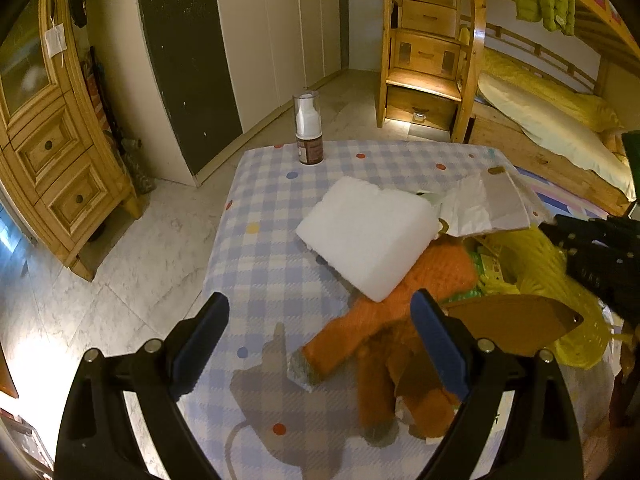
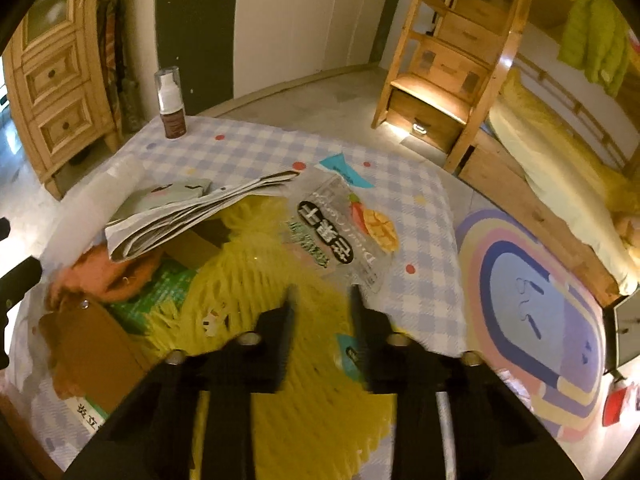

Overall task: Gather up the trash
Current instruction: 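Grasp the white foam block with the left gripper and lift it, then carry the foam block with the left gripper over the pink bin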

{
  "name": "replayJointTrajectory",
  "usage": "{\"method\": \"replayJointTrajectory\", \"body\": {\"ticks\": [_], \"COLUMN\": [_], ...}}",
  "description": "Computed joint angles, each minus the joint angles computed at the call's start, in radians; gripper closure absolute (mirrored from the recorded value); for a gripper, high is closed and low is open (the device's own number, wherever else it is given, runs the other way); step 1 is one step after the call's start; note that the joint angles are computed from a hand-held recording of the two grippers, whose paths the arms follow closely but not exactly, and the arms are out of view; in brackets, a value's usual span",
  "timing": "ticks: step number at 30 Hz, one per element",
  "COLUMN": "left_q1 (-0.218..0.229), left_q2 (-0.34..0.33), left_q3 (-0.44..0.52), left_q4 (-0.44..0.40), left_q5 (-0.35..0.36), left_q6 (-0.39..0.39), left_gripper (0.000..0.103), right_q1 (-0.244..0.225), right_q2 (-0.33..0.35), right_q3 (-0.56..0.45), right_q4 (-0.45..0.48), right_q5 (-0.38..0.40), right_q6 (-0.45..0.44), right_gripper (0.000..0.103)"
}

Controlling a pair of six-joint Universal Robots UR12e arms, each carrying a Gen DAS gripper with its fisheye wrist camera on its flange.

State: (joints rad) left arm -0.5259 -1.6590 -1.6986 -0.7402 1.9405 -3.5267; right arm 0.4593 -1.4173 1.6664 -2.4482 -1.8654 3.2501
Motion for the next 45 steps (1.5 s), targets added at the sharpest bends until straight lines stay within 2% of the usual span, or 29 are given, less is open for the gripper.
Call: {"method": "replayJointTrajectory", "body": {"ticks": [2, 4, 8, 13, 16, 23, 25, 28, 31, 36, 41, 45], "left_q1": [0.0, 0.0, -0.008, -0.013, -0.004, 0.021, 0.027, 0.03, 0.023, 0.021, 0.009, -0.005], "left_q2": [0.004, 0.007, 0.001, -0.021, -0.035, -0.053, -0.057, -0.062, -0.064, -0.037, 0.025, 0.077], "left_q3": [-0.002, -0.002, 0.005, 0.015, 0.022, 0.025, 0.028, 0.029, 0.024, 0.009, -0.011, -0.048], "left_q4": [-0.004, -0.004, 0.008, 0.042, 0.047, 0.089, 0.085, 0.084, 0.096, 0.142, 0.18, 0.207], "left_q5": [0.0, -0.007, 0.004, 0.018, -0.002, -0.067, -0.102, -0.138, -0.123, -0.087, -0.059, -0.088], "left_q6": [-0.006, -0.009, -0.001, 0.047, 0.078, 0.11, 0.118, 0.144, 0.167, 0.157, 0.174, 0.177], "left_gripper": [0.014, 0.014, 0.012, 0.013, 0.026, 0.046, 0.064, 0.076, 0.081, 0.083, 0.083, 0.083], "right_q1": [-0.002, -0.005, -0.008, -0.012, -0.016, -0.021, -0.022, -0.021, -0.017, -0.008, 0.008, 0.021], "right_q2": [-0.013, -0.031, -0.061, -0.092, -0.103, -0.114, -0.115, -0.118, -0.122, -0.133, -0.162, -0.204], "right_q3": [0.012, 0.029, 0.058, 0.081, 0.086, 0.096, 0.098, 0.101, 0.106, 0.112, 0.125, 0.155], "right_q4": [-0.03, -0.068, -0.135, -0.199, -0.209, -0.207, -0.2, -0.193, -0.191, -0.2, -0.237, -0.267], "right_q5": [-0.004, -0.004, -0.017, -0.014, 0.001, 0.025, 0.033, 0.039, 0.039, 0.03, 0.013, 0.015], "right_q6": [0.021, 0.053, 0.088, 0.113, 0.118, 0.121, 0.124, 0.128, 0.131, 0.13, 0.128, 0.138], "right_gripper": [0.099, 0.103, 0.103, 0.103, 0.103, 0.103, 0.103, 0.103, 0.103, 0.103, 0.103, 0.103]}}
